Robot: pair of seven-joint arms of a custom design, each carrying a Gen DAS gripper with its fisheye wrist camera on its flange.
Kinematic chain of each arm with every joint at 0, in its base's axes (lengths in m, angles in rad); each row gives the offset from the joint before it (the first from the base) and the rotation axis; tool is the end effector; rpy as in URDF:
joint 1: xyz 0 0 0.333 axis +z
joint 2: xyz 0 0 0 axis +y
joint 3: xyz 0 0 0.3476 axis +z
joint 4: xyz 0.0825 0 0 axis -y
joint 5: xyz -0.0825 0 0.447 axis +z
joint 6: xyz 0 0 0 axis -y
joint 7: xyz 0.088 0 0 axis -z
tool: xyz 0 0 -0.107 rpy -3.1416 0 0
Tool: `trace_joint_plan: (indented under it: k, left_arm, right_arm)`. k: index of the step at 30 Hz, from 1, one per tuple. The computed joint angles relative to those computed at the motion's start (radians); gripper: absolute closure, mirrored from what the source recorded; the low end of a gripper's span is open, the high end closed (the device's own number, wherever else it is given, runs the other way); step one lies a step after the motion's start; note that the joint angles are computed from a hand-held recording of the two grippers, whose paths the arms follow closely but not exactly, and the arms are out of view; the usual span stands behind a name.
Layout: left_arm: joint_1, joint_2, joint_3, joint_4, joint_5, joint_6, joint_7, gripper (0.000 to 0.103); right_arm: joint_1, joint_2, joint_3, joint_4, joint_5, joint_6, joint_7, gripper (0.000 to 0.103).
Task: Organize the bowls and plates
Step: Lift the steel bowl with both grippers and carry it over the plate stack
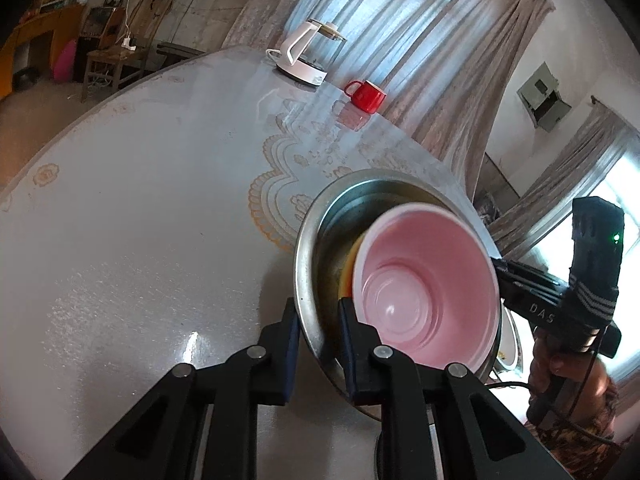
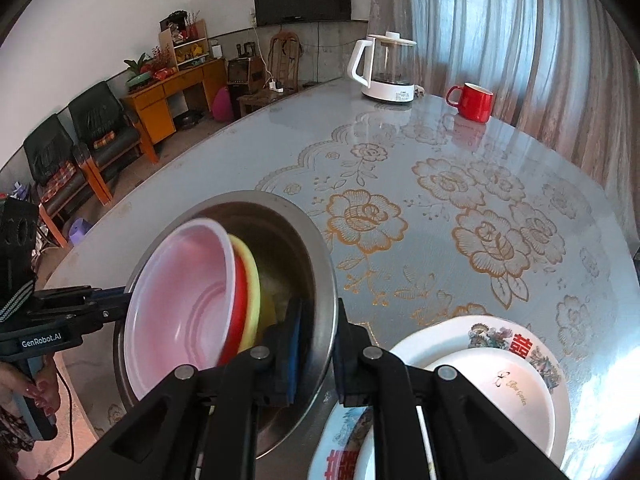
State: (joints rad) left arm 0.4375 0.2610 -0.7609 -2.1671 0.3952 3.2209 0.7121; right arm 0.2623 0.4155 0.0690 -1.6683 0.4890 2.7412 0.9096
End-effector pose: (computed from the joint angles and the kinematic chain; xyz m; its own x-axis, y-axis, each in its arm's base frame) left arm 0.6159 -0.2219 0.3978 0.0142 -0.8602 0.5098 -0.7368 -0.3537 -0.5763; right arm 0.7444 0.2287 0.4354 0.5649 -0.8245 -0.0321 -0.6277 -0.4041 -0.6653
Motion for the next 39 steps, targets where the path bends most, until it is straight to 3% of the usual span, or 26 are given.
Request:
trace_joint_plan:
  k: [5,16,22,28,39]
  left_arm:
    - [0.010,0.005,-0.008,0.002,0.007,0.006,-0.003,0.084]
    - [-0.029,0.005,0.034,0.008,0.031,0.018,-0.035,0.084]
    - [0.001,0.026,0.014,0.007,0.083,0.062,-0.095,0.084]
    - [-0.061,0.006,0.072,0.036,0.129,0.025,-0.138,0.084]
    - [-0.270,-0.044,0.256,0.100,0.046,-0.083,-0.093,0.085]
  right_arm:
    - [-0.002,-0.008,0.001,-0.010,0.006,-0.002,0.002,0.091]
    - [-0.003,-0.005,0.001,-0.006,0.011,-0.010,0.003,0.090]
    - [-0.008,-0.001,0.002,-0.003,0.019,-0.015,0.008,0.090]
    - [-0.020,0.001,0.006,0.008,0.041,-0.026,0.007,0.090]
    - [-0.054,-0.007,0.022,0.020,0.122,-0.067,-0.011,0.090]
